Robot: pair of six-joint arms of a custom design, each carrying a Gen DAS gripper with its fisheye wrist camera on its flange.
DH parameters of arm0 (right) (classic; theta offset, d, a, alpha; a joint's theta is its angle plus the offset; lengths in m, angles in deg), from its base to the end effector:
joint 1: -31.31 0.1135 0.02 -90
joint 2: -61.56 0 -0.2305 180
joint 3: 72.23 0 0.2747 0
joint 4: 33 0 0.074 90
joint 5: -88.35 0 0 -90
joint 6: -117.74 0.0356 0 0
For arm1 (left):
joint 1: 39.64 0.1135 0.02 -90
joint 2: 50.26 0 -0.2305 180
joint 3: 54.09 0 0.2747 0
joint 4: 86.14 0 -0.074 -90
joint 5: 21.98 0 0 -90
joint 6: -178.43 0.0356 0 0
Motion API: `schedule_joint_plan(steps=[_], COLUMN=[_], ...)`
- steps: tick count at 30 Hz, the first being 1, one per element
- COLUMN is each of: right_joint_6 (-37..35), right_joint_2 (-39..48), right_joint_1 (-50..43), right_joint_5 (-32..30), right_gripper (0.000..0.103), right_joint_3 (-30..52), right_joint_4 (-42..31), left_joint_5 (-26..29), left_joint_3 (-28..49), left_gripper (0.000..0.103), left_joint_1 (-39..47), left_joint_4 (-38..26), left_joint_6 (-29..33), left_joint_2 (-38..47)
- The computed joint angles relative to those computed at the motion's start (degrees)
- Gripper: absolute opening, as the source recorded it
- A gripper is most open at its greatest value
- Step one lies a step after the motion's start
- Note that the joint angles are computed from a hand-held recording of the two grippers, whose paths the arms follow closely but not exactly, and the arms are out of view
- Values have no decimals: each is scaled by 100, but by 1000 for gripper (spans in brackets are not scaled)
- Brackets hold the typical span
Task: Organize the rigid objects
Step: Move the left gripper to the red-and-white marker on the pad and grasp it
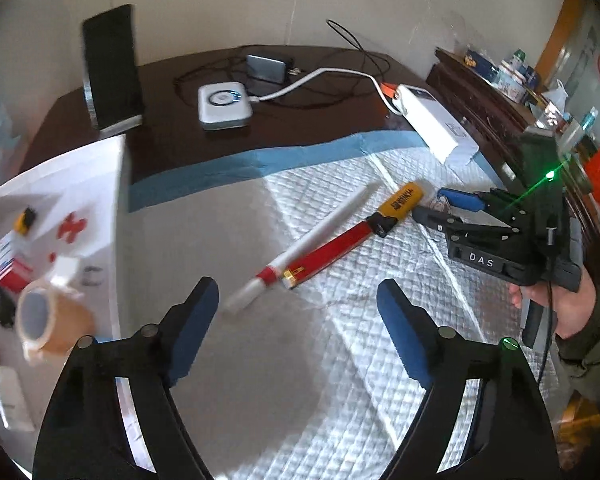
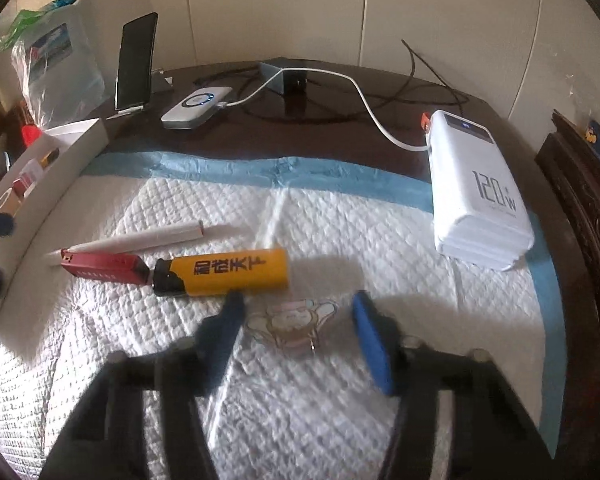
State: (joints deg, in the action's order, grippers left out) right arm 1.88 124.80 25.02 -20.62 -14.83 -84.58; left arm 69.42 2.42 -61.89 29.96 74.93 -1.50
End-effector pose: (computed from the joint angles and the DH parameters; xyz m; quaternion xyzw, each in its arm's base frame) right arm 0.2472 -0.0156 0.2006 -0.2064 0.9251 0.0754 0.3096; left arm 0.1860 -0.0770 0.2329 0.0765 0.9536 -0.1005 0.2735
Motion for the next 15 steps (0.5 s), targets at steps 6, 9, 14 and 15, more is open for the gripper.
schedule_joint_plan(steps=[6, 9, 14, 15], right_joint_6=[395, 355, 326, 339], right_joint_2=[2, -30, -125, -155], right_joint_1=[-697, -1035, -1396, -1449], right_joint_5=[-756, -1024, -1414, -1494], right_gripper=[45, 45, 45, 45], right_joint_3=[13, 44, 195, 225], right_joint_4=[-174, -326, -629, -690], left_joint_5=[114, 131, 459, 487], left_joint_3=[269, 411, 661, 725], left_gripper=[66, 66, 66, 66], left_joint_1=[-452, -588, -521, -517], left_joint_4=[502, 749, 1049, 1068], left_joint_6=[325, 433, 567, 615], left_joint_2=[933, 1316, 1876, 2008])
